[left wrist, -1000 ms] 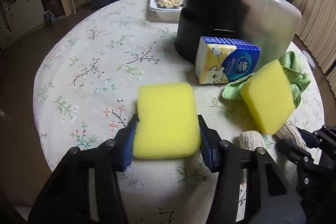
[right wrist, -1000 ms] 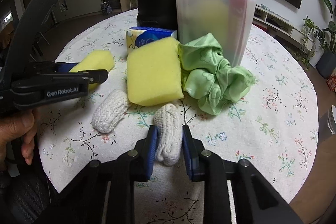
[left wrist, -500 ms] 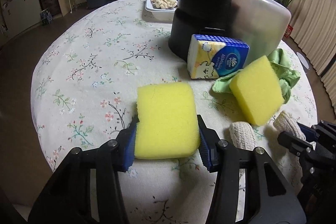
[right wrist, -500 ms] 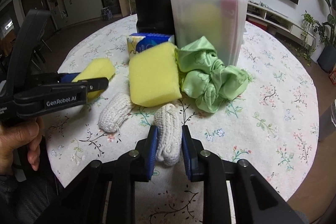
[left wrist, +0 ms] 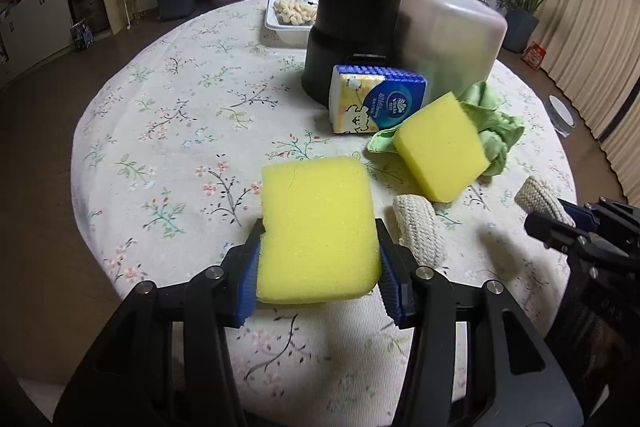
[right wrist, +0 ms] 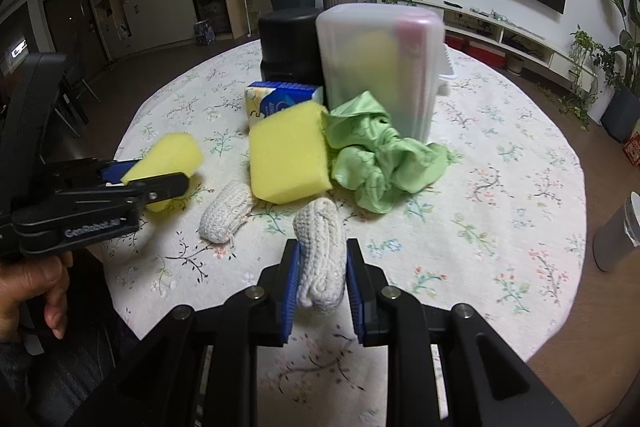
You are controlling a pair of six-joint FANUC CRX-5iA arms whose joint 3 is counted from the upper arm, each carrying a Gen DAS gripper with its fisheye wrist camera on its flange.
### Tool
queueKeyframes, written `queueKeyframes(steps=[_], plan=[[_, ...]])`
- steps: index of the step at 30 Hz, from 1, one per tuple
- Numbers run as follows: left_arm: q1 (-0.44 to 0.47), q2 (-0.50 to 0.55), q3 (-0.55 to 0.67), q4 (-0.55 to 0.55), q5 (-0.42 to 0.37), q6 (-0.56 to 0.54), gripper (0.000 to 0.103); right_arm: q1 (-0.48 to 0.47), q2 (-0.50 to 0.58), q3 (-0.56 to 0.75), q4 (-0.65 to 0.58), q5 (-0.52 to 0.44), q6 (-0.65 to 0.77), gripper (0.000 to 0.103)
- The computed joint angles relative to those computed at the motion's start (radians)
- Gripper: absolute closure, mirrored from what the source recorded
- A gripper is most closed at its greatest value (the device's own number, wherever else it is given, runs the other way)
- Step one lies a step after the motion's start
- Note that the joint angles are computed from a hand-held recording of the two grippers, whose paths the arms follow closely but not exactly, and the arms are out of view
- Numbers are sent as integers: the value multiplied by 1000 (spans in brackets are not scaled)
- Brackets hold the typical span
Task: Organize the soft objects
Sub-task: 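Carry the yellow sponge and knitted scrubber over the white tray with both tools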
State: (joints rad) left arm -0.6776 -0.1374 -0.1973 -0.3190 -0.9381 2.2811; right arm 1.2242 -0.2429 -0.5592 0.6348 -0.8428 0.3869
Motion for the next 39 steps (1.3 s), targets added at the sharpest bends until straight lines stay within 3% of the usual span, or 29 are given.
queueKeyframes(steps=[8,15,20,29,35,39], plan=[[45,-45,22,22,-30,-80,56,-58,-56,8,9,-69,33,79],[164,-51,80,67,-32,-249,56,-227,-52,84,11,-96,180,79],[230,9,210,33,-47,-360,56,-364,2,185,11,-82,312,79],[342,191,406,141,-18,-587,56,-585,258,536,-126,-49,622,79],[386,338,517,252,4,-732,56,-634,469,838,-240,-102,832,79],[393,451,606,322,-19,-838,56,-662,610,1054,-389,-151,998,79]])
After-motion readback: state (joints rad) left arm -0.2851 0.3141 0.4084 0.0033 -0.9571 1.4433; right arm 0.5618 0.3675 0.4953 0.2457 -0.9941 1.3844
